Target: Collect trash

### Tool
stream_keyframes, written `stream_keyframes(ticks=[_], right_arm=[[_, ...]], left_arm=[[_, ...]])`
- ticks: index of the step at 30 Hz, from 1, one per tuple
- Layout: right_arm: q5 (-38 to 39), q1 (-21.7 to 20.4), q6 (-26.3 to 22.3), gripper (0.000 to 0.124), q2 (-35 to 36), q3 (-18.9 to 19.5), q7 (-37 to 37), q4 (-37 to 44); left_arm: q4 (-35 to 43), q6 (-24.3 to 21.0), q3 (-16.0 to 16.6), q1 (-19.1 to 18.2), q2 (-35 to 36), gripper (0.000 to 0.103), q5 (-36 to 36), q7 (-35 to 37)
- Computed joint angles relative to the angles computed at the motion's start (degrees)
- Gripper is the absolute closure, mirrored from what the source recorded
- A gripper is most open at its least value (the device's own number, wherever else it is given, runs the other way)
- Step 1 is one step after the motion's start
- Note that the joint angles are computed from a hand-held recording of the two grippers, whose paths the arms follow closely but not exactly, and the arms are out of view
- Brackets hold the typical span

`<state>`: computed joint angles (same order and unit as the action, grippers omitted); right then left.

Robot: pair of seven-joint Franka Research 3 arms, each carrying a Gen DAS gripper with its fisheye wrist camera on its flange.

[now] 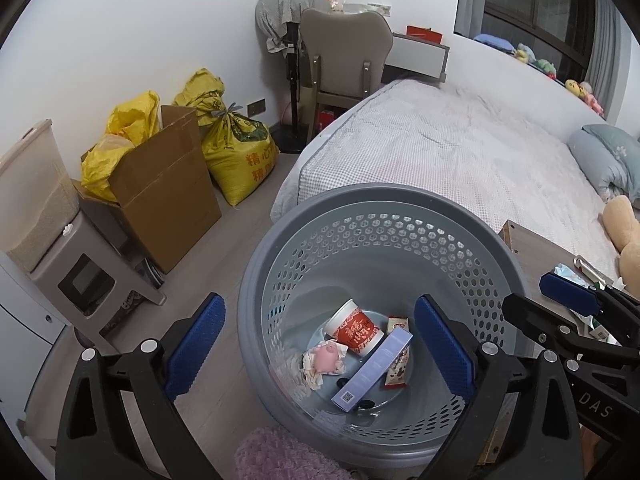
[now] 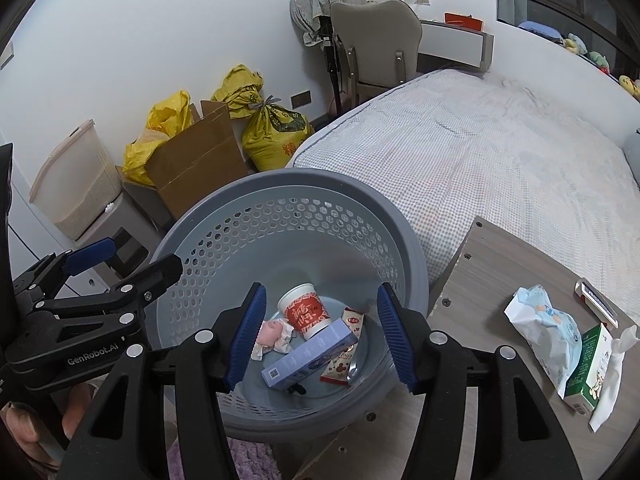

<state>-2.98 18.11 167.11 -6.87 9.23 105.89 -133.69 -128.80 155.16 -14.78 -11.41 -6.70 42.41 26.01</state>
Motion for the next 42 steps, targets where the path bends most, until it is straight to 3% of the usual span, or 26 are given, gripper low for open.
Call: stream_keyframes(ticks=[25,42], right_arm=[[-1.5,-3.5,2.0,0.066,-7.5,2.6,2.9,-6.2],[1.6,-8.6,2.2,0.064,-17.5,3.4,3.6,-15.7]], left_arm=[[-0.9,-1.1,-1.9,-0.4,-3.1,0.009,2.8,-2.2],[2.1,-1.4,-3.6,-4.1,-0.9,0.009,2.8,-1.4]])
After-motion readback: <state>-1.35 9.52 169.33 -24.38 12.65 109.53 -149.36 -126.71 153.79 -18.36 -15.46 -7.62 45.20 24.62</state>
